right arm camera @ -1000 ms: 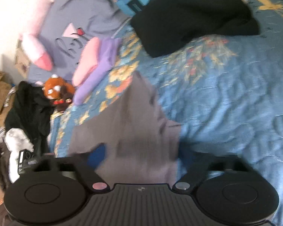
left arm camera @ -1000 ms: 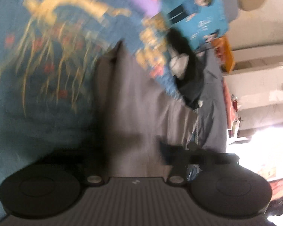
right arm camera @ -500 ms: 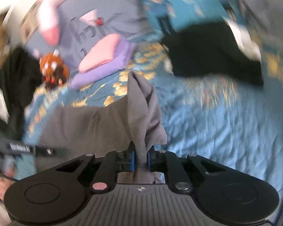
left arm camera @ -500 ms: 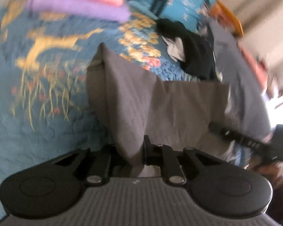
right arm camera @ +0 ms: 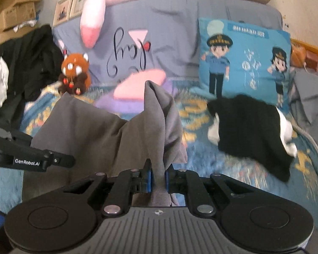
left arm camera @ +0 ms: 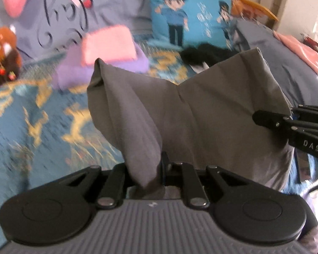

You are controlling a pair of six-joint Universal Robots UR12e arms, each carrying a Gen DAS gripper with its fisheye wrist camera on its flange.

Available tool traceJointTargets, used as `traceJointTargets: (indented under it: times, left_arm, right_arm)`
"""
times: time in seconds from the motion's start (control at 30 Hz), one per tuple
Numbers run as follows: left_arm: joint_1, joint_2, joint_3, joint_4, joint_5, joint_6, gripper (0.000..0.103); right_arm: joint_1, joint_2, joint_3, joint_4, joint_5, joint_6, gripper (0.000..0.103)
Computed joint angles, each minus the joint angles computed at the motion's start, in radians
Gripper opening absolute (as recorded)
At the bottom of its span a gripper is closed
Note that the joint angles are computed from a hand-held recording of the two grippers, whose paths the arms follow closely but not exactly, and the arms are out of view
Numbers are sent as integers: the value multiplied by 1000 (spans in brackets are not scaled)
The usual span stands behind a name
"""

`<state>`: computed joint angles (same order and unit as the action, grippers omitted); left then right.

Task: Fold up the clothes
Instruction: 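Lift the grey shirt with both grippers and carry it onto the lavender stack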

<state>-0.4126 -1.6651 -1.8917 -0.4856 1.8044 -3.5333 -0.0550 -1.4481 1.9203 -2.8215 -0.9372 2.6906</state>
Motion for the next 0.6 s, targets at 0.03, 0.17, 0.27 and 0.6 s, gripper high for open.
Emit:
traceJointTargets:
  times: [0.03,0.17,0.27,0.6]
  left_arm:
    - [8,-1,9,0,14,13,14]
    - [57,-8,55,-1,41,74,14]
    - [110,-28,110,-13,51,128,15]
    - [245,-207,386,-125,76,201,18]
  right_arm:
    - [9,13,-19,-11,4,17,11]
    - [55,78,-119,-33,-1,53,11]
    - [100,145,-222,-55,-20,76,11]
    - [213,404,-620,37,-113,169,11]
